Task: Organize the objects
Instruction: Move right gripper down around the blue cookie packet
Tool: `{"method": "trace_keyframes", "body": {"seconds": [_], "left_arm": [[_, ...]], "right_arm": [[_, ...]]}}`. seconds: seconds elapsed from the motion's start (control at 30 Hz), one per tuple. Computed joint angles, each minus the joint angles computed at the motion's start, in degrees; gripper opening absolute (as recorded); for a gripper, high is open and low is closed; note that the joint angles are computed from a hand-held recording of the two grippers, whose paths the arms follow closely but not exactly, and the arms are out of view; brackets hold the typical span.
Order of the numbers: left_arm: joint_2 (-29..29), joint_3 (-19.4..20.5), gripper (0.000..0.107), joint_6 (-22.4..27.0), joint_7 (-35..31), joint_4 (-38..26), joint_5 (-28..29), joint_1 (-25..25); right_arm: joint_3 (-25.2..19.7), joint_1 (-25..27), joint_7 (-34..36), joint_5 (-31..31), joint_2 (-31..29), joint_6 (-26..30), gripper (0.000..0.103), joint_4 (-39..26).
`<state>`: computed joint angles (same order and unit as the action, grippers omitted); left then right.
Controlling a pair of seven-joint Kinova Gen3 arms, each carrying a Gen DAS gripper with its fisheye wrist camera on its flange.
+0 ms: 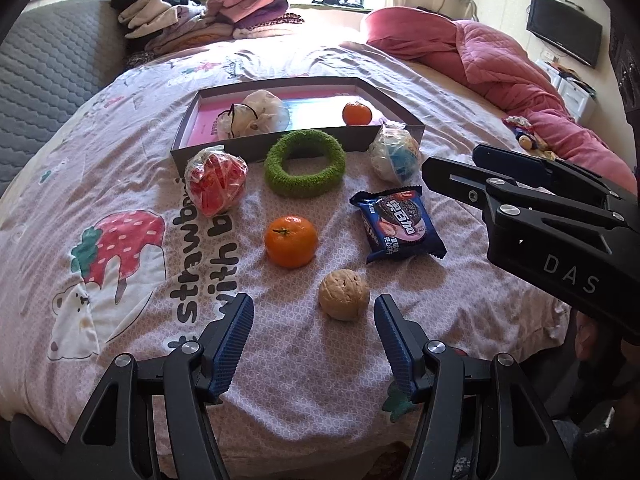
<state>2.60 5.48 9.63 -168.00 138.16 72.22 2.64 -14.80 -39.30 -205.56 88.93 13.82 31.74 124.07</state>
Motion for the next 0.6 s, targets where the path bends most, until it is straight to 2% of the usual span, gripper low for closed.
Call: {"method": "trace_keyframes", "body": {"seconds": [0.3,0.5,0.6], "left_arm": [[2.19,0.67,0.064,0.45,-3.77,-0.37,3.81,-0.19],[3.16,-0.03,0.064,1.3,-8.73,-0.39,8.67,-0.09],[3.69,-0.96,0.064,1.31,-13.3,-0.23,13.33,0.7]], "right_arm": [[0.73,0.73,2.45,-1.79,1.54,-3.03,0.053,-1.01],[1.68,1.22,4.11,-3.34,2.96,-5.73,0.053,-1.89],[2.45,0.91,5.79,-5.04,3.69,-6.28,0.053,-2.57]]}}
